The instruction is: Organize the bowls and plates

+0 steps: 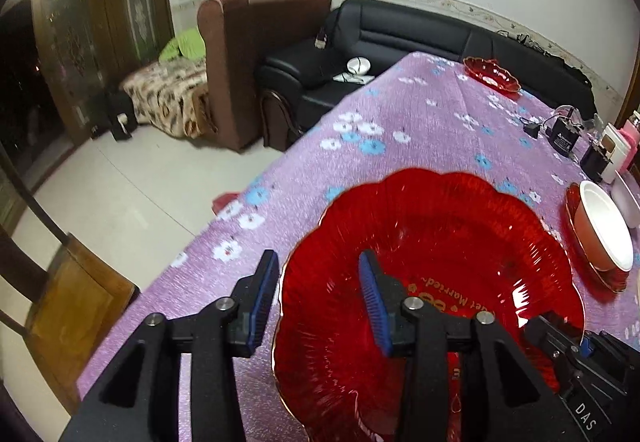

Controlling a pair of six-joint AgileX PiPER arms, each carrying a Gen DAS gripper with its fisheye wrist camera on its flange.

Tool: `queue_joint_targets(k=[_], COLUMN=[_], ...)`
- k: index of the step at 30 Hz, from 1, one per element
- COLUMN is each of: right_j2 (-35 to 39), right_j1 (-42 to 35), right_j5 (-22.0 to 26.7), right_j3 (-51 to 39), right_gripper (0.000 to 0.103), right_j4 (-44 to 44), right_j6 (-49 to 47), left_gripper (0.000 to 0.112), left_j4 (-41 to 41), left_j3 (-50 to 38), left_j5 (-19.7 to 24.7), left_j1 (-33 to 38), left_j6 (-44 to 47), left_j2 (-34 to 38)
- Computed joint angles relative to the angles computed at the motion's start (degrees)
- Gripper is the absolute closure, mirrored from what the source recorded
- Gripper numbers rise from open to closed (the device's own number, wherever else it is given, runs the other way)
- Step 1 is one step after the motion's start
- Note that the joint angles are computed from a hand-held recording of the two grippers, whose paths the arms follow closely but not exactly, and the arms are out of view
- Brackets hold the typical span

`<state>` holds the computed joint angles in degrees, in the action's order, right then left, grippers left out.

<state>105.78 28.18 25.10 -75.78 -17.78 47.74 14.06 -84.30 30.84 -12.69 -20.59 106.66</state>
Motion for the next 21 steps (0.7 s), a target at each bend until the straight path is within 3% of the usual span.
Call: queue_joint_targets(k=[1,4,6,7,21], right_j2=[-0.2,-0.9,-1.8,-2.2,-9.0], right_j1=[-0.1,-0.3,0.2,0.4,0.7], right_j5=[-0.5,-1.5,-1.4,-1.5,-2.5], right_j3=[0.4,1.3,2.0,2.4,9.8], right_gripper=[0.082,0.072,0.052,0.050,0.049], right_j4=[-0.1,-0.8,-4.9,-6.3,-12.4], right_j6=[0.5,1.3,5.2,6.7,14.7], left_gripper=[0.056,0.051,0.048,0.045,0.042], left_j4=[1.4,4.8,5.8,6.3,9.7], left_j3=[0.6,2.4,2.9,3.3,7.5], left_j5=[-0.4,-1.3,-1.1,-1.0,0.6], left_j1=[-0.2,-0.8,-1.1,-1.3,-3.5], left_j6=[-1.2,-4.4,-5.0,-5.6,-9.0], left_j2=[-0.7,-2.6,-3.5,-4.0,-10.4])
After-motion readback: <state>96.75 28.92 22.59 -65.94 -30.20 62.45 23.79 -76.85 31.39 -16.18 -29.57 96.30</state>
